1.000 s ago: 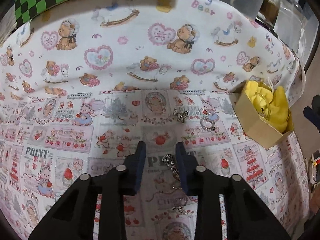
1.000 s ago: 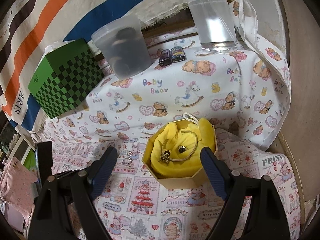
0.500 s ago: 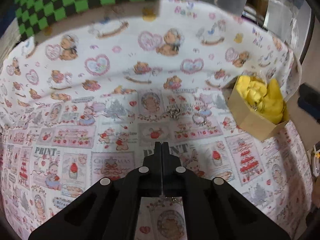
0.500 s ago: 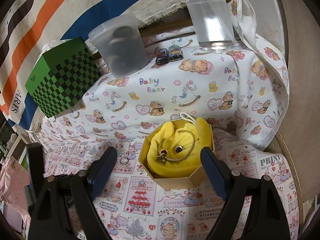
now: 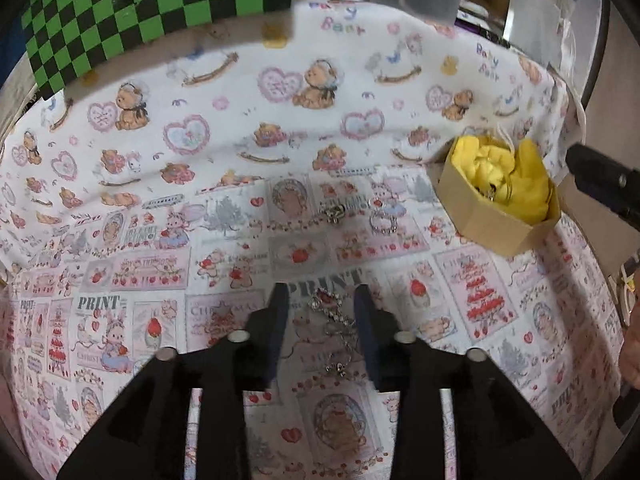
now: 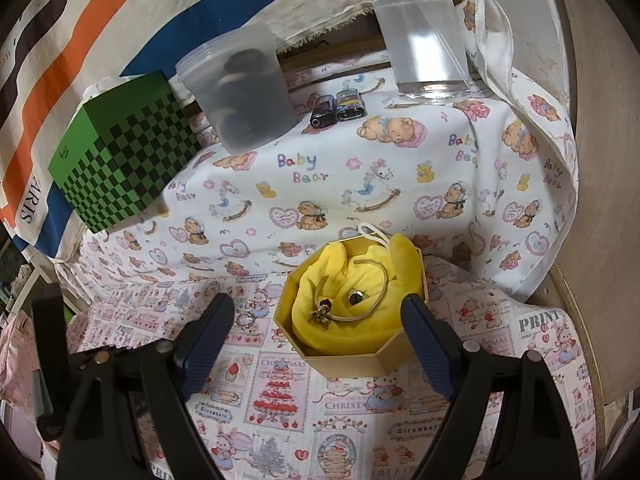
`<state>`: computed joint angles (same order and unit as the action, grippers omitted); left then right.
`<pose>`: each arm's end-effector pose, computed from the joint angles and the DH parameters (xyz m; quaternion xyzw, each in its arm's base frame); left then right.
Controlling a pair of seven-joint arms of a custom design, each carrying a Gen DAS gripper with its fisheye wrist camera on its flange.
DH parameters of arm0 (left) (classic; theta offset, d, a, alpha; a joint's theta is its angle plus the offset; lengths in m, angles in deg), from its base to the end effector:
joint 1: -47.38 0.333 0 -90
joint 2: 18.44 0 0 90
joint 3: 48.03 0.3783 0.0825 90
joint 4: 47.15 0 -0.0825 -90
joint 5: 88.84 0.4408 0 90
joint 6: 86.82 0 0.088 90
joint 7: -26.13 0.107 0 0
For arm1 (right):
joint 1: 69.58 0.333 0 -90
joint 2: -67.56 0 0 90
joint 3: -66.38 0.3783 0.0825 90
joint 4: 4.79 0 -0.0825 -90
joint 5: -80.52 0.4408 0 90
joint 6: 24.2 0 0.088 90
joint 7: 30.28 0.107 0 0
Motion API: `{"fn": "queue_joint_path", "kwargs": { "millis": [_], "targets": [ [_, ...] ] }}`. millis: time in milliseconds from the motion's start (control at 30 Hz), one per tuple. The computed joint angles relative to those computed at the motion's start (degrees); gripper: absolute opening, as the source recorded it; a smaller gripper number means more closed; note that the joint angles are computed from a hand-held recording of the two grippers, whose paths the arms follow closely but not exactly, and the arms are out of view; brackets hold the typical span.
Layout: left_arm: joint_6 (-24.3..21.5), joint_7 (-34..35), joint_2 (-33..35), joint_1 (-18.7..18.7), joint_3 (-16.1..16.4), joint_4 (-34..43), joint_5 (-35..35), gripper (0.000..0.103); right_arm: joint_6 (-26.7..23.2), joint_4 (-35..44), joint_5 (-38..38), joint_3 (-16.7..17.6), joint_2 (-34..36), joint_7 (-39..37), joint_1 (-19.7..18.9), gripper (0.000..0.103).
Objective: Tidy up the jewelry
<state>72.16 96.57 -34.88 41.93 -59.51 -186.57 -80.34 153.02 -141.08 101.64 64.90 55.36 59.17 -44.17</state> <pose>0.4955 -0.1637 0.5097 -0.6423 0.6999 -0.2375 0.2031 0.5127 0.1940 0.5428 -0.6523 0.6108 -0.1640 0.4177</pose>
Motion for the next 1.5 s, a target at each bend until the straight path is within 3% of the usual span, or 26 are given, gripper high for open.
{"fn": "queue_joint_path", "kwargs": {
  "millis": [100,167,300,333,467,700,1067,1133,1200,1233,1333,1367,1433,1500],
  "targets": [
    [-0.55,1.43,-0.12,-0.5,0.2,-0.1,0.2,0.041,-0.09,0.03,0.0,0.11,-0.02,0.12,-0.12,0.084],
    [-1.49,5.05,0.32,-2.32,1.62,0.19,-2.39,0.054,-0.12,0.0,0.11,-0.01,-0.04,-0.07,0.0,0.084],
    [-2.84,2.62,1.1,-0.23,-0.91,0.62,1.18,0.054,-0.03,-0.06,0.3,-0.16,-0.07,-0.26,0.16,0.084],
    [-2.39,2.17,1.28,-0.18,-0.88,0.53,1.44,0.051,0.01,-0.06,0.37,-0.19,-0.07,-0.33,0.21,0.084],
    [-1.06,2.54,1.84,-0.83,0.34,0.35,-0.44,0.01,-0.11,-0.04,0.24,-0.08,-0.04,-0.19,0.04,0.084],
    [1.4,2.02,2.48,-0.18,1.35,0.17,-2.72,0.003,-0.43,-0.01,-0.48,0.63,0.0,0.61,-0.81,0.084],
    [11.0,3.31,-6.45,-0.03,4.34,-5.13,-8.59,0.003,0.31,-0.37,-2.69,1.55,-0.38,1.51,-1.02,0.084],
    [13.5,1.85,-7.72,1.96,3.08,-6.07,-8.27,0.003,0.81,-0.57,-1.91,0.3,-0.59,-0.14,1.0,0.084],
    [15.92,-0.87,-8.67,6.28,0.03,-6.81,-6.2,0.003,1.7,-0.56,1.13,-3.11,-0.52,-4.84,5.79,0.084],
    [16.67,-1.6,-8.9,7.35,-0.49,-6.99,-5.64,0.003,1.22,-0.23,1.23,-2.9,-0.2,-5.21,6.05,0.084],
    [17.81,-2.33,-8.81,7.39,0.93,-7.25,-5.91,0.003,-1.44,1.84,6.79,-4.98,0.72,-9.97,9.84,0.084],
    [18.17,-2.69,-8.26,7.07,1.26,-7.12,-6.35,0.003,-2.05,2.54,7.1,-3.93,1.21,-10.22,9.18,0.084],
    [18.54,-3.02,-8.05,6.47,2.35,-7.04,-7.26,0.003,-3.13,4.12,0.0,2.56,2.73,-3.9,3.04,0.084],
    [18.42,-4.42,-8.15,8.43,1.08,-7.02,-6.99,0.003,-4.92,5.91,-4.98,5.99,4.22,0.16,0.03,0.084]
  ]
}}
